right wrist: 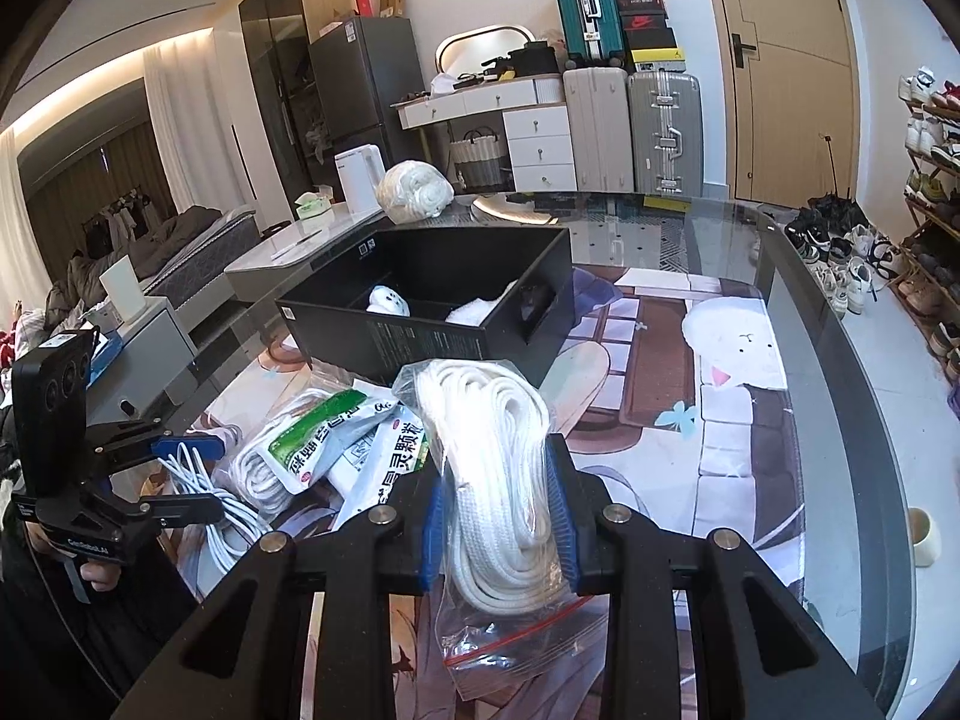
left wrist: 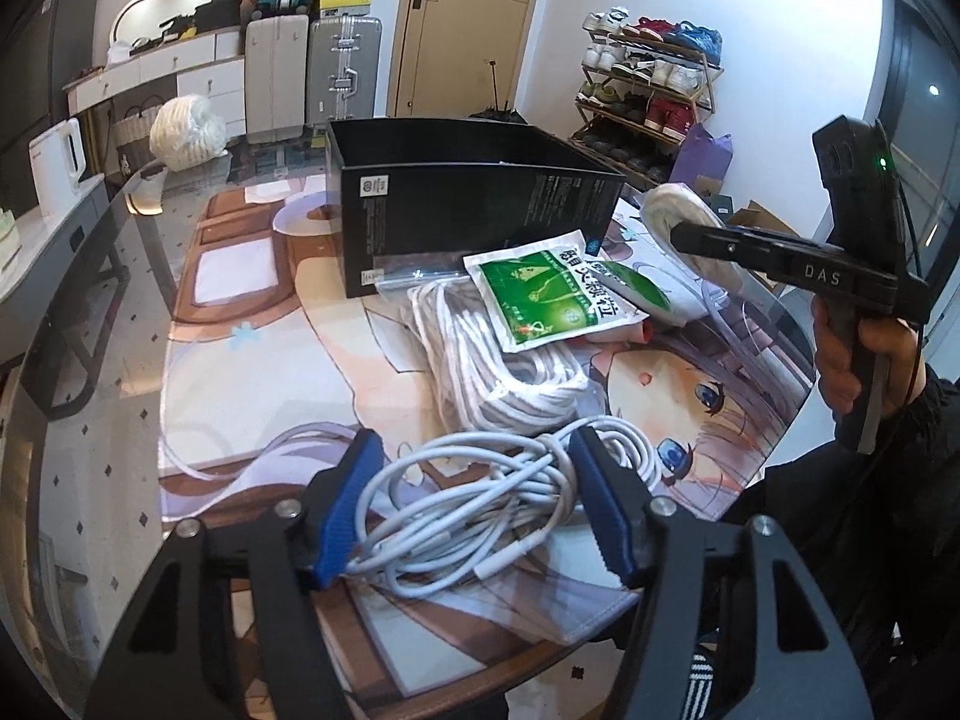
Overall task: Organize soft objects
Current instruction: 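Close left gripper on white cable bundle while right gripper lifts rope bag, then carry rope bag with right gripper while left gripper carries cable bundle over black box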
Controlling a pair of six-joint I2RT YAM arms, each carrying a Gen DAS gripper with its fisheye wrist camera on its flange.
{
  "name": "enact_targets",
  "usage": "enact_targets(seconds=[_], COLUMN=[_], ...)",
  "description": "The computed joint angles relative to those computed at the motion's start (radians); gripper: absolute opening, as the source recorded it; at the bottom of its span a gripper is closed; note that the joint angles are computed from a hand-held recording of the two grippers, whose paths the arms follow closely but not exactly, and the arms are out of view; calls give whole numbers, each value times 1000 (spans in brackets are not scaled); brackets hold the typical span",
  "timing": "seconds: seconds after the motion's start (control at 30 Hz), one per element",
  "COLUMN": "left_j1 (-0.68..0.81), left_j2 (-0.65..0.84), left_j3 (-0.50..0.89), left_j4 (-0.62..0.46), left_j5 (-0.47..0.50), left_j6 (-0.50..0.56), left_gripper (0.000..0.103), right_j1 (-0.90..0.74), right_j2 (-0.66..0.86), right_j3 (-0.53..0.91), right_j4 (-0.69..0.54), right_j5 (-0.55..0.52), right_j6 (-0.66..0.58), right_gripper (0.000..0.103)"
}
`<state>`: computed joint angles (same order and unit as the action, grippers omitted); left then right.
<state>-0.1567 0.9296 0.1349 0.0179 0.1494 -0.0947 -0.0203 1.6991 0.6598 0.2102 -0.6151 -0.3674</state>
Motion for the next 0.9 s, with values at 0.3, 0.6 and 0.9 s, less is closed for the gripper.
enact_targets(seconds=[0.3,0.6,0.9], left_j1=[28,51,115], left_j2=[-108,-237,-282], left_j3=[-15,-7,28], left_j4=[-65,-139,-148], left_j5=[44,67,89], left_j6=[-9,-15,-39], left_gripper=[62,62,62], right_j1=[-22,-27,4], right_j2=[-40,-84,-172], right_j3=[-31,-58,-83], right_j4=[25,41,26], right_j5=[-40,-64,-51], right_j6=[16,24,38], right_gripper=[30,30,30])
